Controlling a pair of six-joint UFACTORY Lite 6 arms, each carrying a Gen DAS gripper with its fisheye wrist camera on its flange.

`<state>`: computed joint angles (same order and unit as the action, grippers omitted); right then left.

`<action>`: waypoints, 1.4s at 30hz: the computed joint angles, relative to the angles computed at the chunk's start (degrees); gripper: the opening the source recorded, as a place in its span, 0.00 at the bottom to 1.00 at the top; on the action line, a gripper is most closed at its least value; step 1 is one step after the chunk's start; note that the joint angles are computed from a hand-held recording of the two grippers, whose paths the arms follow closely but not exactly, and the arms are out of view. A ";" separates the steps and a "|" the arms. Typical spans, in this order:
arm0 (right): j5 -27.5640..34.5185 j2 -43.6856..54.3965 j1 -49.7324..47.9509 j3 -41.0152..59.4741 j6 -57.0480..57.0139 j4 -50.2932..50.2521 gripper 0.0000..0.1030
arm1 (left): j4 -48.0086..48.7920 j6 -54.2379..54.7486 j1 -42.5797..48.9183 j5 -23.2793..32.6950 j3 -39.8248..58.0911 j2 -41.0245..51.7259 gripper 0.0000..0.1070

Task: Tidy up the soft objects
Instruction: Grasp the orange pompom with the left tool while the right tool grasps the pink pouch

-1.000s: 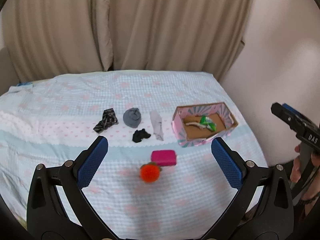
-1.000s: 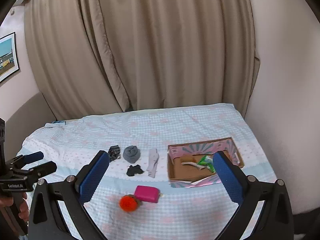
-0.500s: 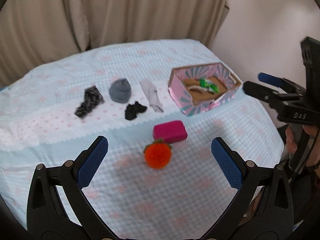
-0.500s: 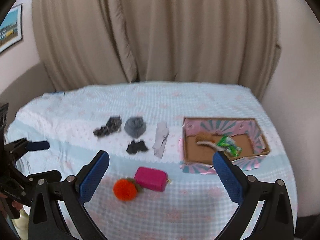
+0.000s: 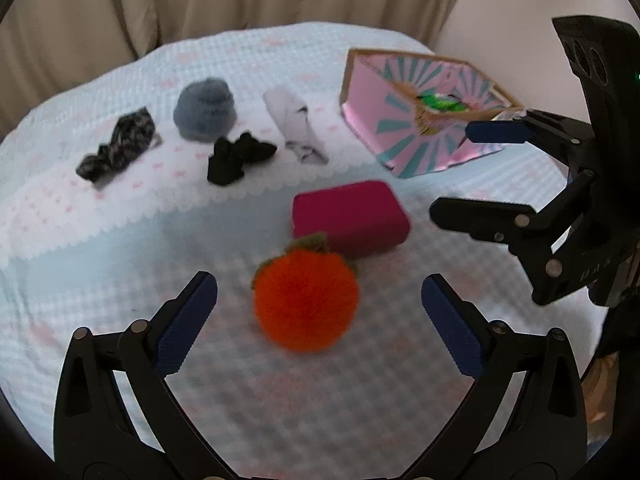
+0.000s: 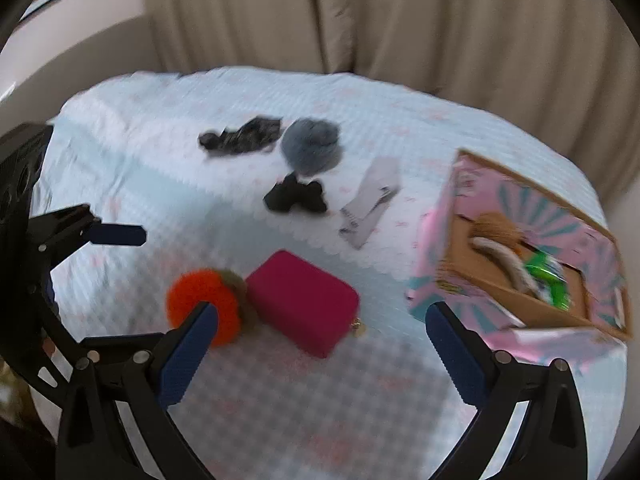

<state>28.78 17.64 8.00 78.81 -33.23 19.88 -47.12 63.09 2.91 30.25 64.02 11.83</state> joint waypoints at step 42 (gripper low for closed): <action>4.12 22.89 -2.34 15.06 -30.61 16.61 0.47 | -9.35 2.98 -3.93 -11.59 -1.75 7.58 0.32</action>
